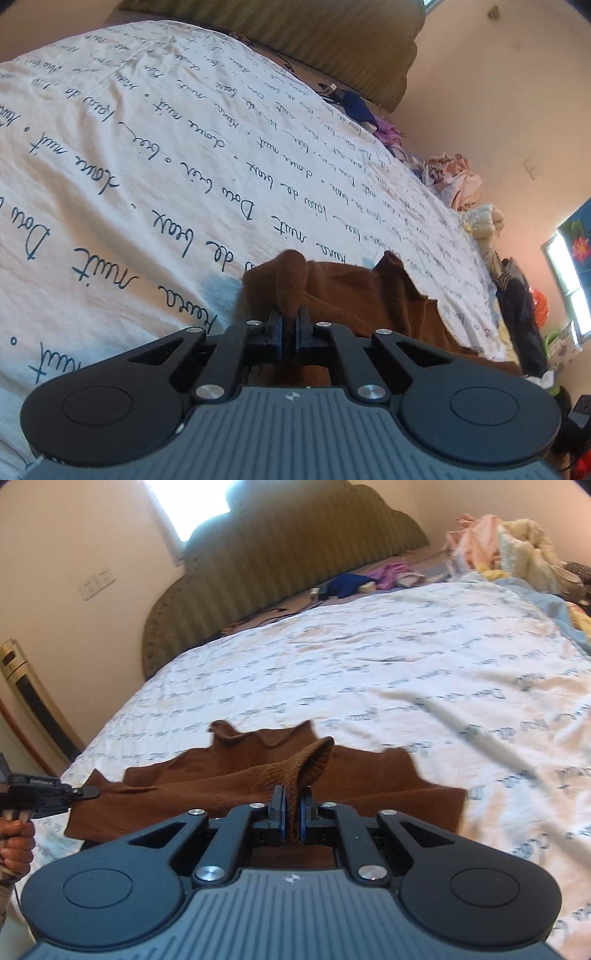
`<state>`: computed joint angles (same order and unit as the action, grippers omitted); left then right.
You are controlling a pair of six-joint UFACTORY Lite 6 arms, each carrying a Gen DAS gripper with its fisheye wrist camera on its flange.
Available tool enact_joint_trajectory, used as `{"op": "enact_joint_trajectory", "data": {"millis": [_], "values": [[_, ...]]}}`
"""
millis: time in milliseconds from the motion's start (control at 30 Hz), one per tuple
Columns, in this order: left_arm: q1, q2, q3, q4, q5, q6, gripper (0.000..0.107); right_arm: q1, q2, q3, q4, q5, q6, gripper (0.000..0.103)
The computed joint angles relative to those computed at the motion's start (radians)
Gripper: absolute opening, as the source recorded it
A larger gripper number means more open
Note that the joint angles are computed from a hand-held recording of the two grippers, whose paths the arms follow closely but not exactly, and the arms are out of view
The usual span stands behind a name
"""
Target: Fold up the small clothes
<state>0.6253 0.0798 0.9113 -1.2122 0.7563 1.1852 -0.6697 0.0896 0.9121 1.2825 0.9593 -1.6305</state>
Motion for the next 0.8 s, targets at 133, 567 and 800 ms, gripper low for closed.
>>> {"op": "enact_joint_trajectory", "data": {"millis": [133,567,800], "values": [[-0.074,0.029,-0.048,-0.015,-0.120,0.055,0.012,-0.046,0.074,0.014,-0.001,-0.075,-0.047,0.006],[-0.058,-0.336,-0.200,0.001,-0.008,0.075,0.035,-0.032,-0.093,-0.124,0.049,-0.182,-0.182,0.012],[-0.268,-0.172,-0.317,-0.306,-0.256,0.433,0.029,0.161,-0.007,-0.166,0.231,-0.420,-0.445,0.010]]}}
